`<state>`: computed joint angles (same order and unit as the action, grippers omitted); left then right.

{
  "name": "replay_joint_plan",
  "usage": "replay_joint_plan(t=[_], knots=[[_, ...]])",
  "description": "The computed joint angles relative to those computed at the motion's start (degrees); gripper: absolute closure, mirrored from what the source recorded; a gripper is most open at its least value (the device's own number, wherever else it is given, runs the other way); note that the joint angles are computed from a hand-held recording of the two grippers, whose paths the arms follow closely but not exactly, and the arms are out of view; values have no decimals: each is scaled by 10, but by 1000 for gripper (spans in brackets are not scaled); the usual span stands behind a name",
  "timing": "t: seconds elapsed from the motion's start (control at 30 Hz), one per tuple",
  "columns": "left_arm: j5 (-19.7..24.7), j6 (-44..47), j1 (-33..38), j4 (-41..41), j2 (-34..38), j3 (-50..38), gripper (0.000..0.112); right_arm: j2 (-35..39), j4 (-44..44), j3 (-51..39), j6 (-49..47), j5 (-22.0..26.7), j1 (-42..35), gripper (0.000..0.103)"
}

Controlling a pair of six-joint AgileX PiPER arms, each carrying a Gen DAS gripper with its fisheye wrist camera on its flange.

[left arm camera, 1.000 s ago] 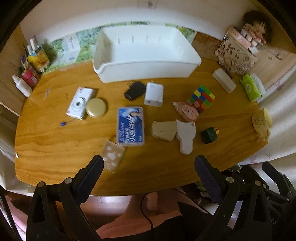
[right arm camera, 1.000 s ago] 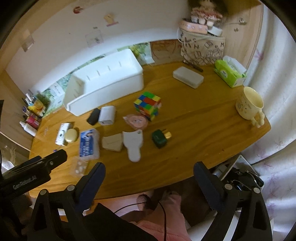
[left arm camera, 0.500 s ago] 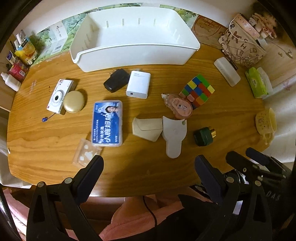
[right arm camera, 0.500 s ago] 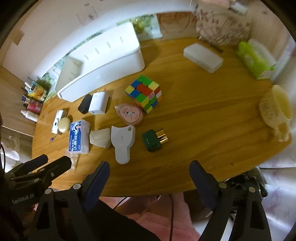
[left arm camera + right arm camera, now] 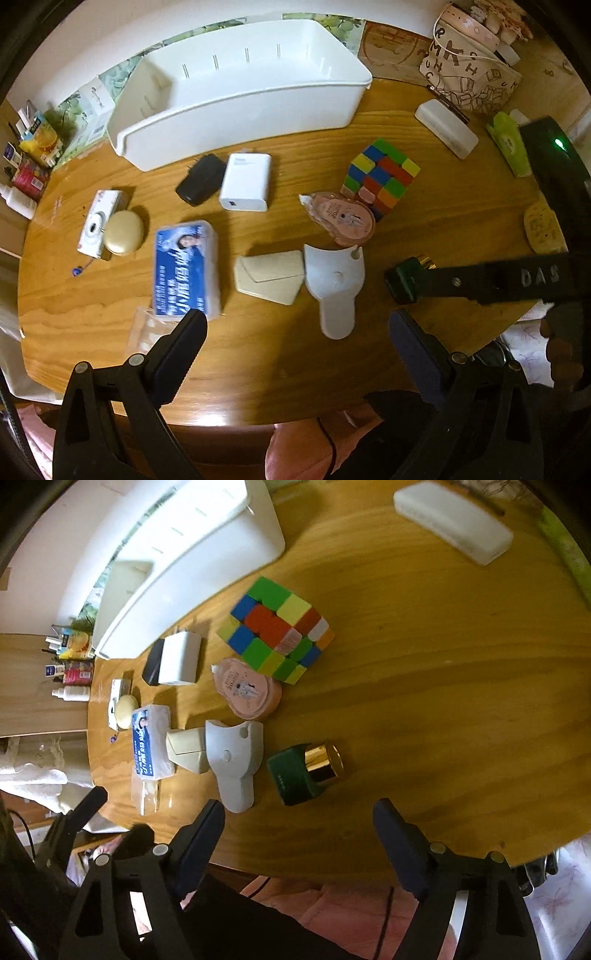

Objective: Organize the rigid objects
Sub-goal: 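Move the right tool toward the green gold-capped bottle while the left tool approaches the white curved plastic piece, then close the right gripper around the green gold-capped bottle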

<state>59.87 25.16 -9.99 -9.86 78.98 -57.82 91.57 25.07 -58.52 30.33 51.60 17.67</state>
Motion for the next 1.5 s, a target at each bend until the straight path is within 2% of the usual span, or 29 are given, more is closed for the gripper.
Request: replay_joint_plan(t=[0.13,0.37,0.77,0.83,0.97,1.23,1.5], knots=[[-24,-12,-11,-15,2,24,14,34,43,-9,-71,17,-33,20],[-27,-73,-23,-12,26,33,14,98,82,-38,-159,55,-67,24],[-36,-136,-41,1,66,32,14,182,49,-140,-168,118,-48,31],[-40,-144,-46,4,76,30,14,188,38,-152,-165,126,-43,36],[-47,-165,-63,11,100,23,14,197,33,-168,-171,136,-38,51],[-56,-223,-93,30,153,-2,14,212,39,-188,-188,146,-46,52],[-56,-272,-110,36,211,-39,18,171,34,-137,-224,143,-96,52]])
